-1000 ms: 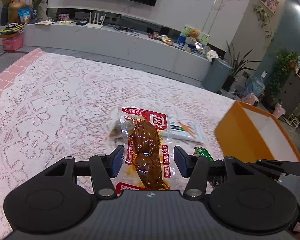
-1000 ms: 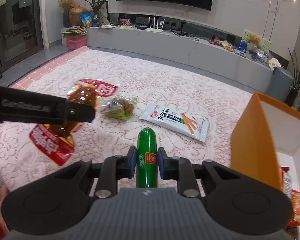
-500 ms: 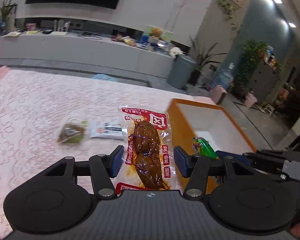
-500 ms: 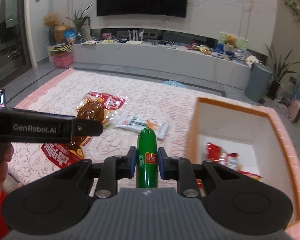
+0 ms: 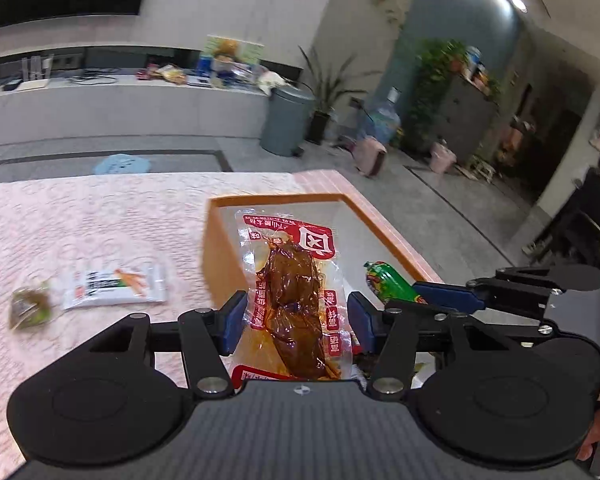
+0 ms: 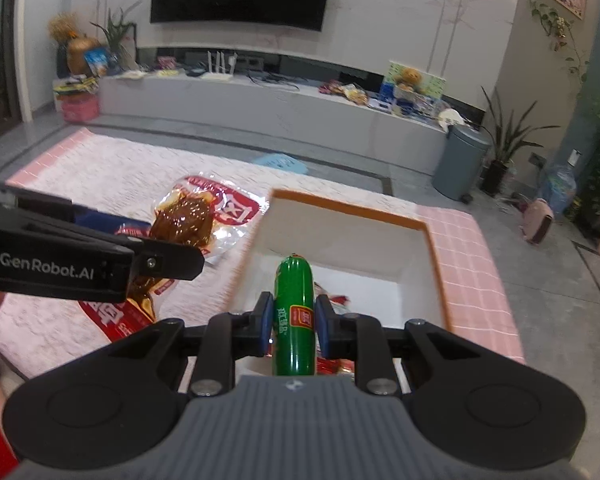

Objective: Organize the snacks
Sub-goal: 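Lift both held snacks and carry them over the orange box, then lower both held snacks into the box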

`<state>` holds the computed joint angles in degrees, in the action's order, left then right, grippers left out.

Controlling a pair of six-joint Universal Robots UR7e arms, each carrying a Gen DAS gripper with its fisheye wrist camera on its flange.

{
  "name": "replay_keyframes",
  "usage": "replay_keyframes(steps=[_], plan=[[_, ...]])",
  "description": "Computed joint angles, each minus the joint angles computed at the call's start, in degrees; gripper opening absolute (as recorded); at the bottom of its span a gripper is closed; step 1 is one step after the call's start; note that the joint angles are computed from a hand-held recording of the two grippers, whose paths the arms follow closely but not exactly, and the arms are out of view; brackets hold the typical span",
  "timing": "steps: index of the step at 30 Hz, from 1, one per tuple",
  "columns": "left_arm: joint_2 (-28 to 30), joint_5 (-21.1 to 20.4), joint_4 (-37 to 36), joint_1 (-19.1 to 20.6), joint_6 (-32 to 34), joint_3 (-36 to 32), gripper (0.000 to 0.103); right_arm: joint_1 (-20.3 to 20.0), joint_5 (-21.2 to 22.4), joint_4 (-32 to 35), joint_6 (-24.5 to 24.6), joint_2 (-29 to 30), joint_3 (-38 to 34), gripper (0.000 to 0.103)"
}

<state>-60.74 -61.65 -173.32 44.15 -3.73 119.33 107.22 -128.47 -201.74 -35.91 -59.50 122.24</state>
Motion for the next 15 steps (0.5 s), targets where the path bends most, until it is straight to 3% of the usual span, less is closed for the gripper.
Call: replay_keyframes(steps=[9,15], plan=[[7.2,-4.2,6.7,1.9,4.1,-7.5,0.061,-4.0,-0.7,4.0,-3.9,-0.1,-2.5,0.02],[10.3,-4.9,11.0,3.6,6.3,-11.3,0.061,-6.3,-0.2,6.2,-6.9,1.6,-4.6,0.02]])
